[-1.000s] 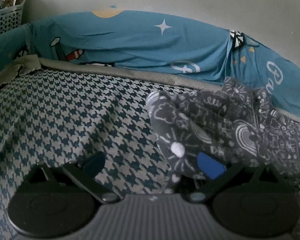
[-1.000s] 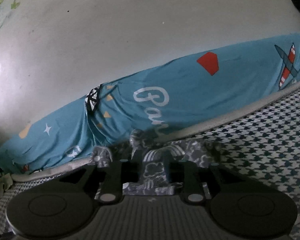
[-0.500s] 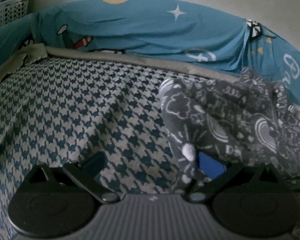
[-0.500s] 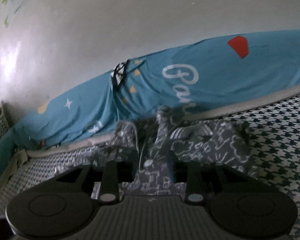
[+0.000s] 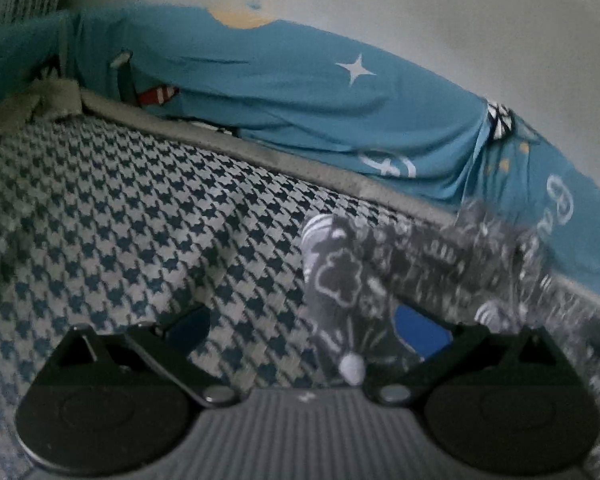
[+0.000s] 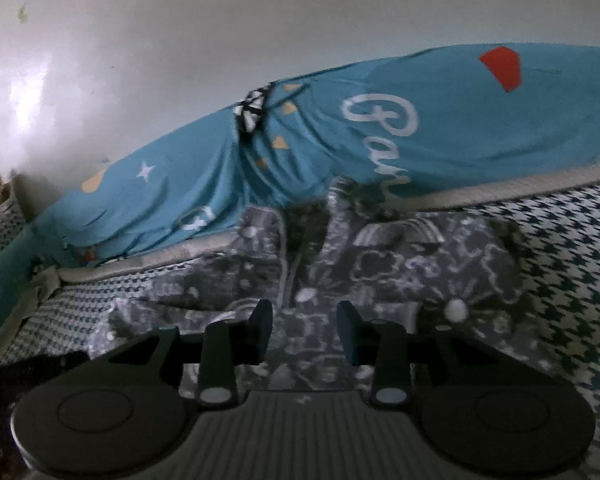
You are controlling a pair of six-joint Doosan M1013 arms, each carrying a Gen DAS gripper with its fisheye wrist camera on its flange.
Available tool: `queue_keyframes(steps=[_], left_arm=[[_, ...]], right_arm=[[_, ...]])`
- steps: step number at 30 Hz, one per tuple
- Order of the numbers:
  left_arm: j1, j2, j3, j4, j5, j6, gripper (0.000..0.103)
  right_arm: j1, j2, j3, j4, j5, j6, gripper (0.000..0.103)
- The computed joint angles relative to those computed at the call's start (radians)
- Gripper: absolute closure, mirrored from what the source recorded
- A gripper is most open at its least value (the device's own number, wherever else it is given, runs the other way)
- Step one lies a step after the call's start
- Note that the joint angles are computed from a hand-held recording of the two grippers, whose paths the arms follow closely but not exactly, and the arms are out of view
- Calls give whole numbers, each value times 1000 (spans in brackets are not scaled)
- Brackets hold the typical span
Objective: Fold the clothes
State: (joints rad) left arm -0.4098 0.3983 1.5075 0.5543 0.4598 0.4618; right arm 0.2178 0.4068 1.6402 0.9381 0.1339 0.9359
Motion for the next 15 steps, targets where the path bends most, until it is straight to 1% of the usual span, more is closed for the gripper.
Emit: queue_keyframes(steps=[2,3,4,8,13,14,15], left_arm=[[14,7,-8,-85,-25,54,0],[21,13,-14,-143,-36,106,0],[27,19,-19,-196,-45,153,0],[39,43,-42,-309,-61,260,0],[64,74,-69,-560,-94,462,0],[68,80,-74,-597,-97,494,0],[71,87,-78,-610,-103,506,1]], right_arm=[[5,6,-9,-70,7,62,67],[6,8,-12,-78,11,70,67],[7,10,-14,-82,15,74,67],[9,16,-21,-74,28,58,66],[9,22,-26,-86,41,70,66],[9,24,-28,-92,44,78,66],[8,25,-29,-97,48,86,66]])
